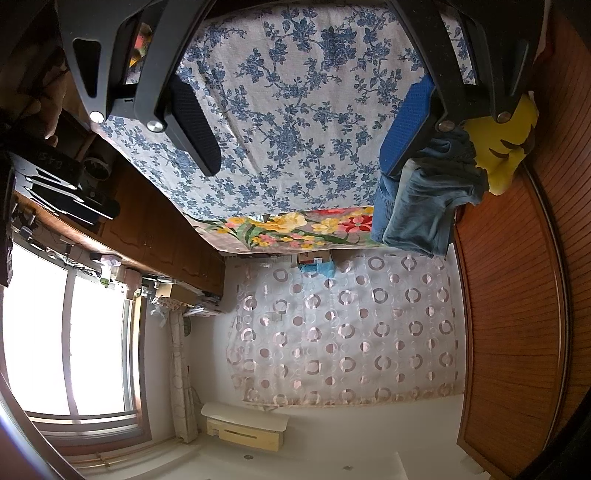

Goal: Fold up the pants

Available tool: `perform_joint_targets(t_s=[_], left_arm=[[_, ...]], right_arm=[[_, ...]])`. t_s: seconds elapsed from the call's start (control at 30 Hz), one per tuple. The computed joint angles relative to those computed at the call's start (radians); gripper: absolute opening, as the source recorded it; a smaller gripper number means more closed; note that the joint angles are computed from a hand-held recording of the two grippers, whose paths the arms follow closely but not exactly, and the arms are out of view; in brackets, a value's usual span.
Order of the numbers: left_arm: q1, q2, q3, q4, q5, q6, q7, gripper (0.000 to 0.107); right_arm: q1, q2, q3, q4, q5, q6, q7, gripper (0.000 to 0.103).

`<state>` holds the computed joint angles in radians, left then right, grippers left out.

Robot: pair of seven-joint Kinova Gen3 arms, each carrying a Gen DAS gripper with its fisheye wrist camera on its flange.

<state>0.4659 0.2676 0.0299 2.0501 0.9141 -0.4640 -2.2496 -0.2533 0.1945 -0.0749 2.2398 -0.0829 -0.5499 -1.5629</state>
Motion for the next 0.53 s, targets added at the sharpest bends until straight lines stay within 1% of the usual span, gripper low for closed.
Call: perform_joint_targets(t_s=[0.53], left_arm=[[-0.001,0.001,0.001,0.002,-0.005,-0.002,0.007,0.088]], right_arm=[[-0.004,0.003,0.0,-0.001,-0.006,0.0,0.002,0.062]])
